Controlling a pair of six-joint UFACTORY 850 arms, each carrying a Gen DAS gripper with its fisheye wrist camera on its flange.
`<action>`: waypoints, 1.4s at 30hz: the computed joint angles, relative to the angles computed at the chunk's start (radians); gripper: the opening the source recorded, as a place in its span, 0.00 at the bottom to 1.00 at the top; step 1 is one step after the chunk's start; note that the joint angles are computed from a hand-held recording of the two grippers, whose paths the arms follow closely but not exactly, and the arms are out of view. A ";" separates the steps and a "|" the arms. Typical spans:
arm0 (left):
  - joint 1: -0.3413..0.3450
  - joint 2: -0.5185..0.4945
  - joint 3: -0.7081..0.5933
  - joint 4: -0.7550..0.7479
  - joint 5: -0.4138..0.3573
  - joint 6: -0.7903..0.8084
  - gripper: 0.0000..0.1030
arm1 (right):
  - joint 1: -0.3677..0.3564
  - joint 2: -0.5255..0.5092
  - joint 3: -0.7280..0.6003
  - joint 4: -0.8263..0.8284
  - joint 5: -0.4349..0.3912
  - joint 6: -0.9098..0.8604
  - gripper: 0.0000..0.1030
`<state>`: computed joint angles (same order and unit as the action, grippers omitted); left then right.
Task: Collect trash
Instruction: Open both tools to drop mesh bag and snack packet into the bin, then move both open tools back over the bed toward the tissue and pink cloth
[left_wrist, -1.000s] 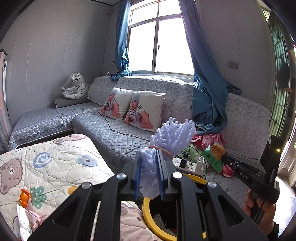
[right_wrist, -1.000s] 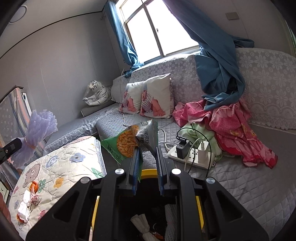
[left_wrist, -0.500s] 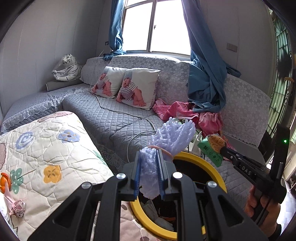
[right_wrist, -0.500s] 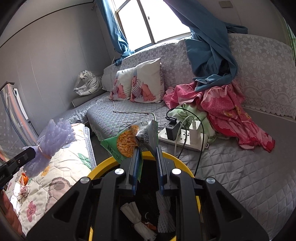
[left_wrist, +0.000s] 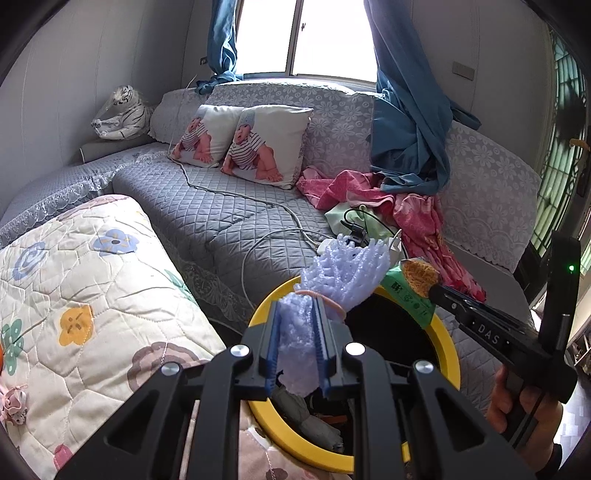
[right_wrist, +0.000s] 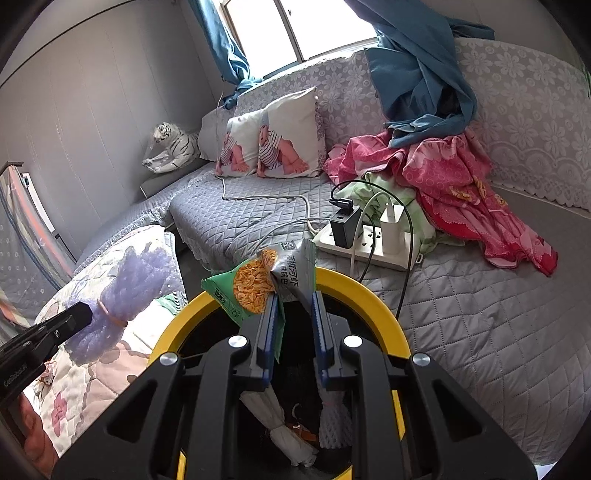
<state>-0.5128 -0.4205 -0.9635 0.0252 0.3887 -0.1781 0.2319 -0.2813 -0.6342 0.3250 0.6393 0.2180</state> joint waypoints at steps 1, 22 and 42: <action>0.001 -0.003 -0.002 0.004 -0.004 -0.006 0.15 | -0.003 -0.003 -0.002 -0.006 -0.004 0.009 0.16; 0.008 0.023 0.030 -0.069 0.046 -0.005 0.62 | -0.034 -0.013 -0.009 -0.066 -0.035 0.107 0.47; 0.199 0.424 0.371 -0.535 0.335 0.380 0.92 | 0.123 0.030 -0.063 -0.151 0.041 -0.064 0.85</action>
<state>-0.3135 0.0034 -0.5921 -0.5103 0.7233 0.2022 0.3554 -0.2514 -0.6969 0.1740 0.6806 0.1540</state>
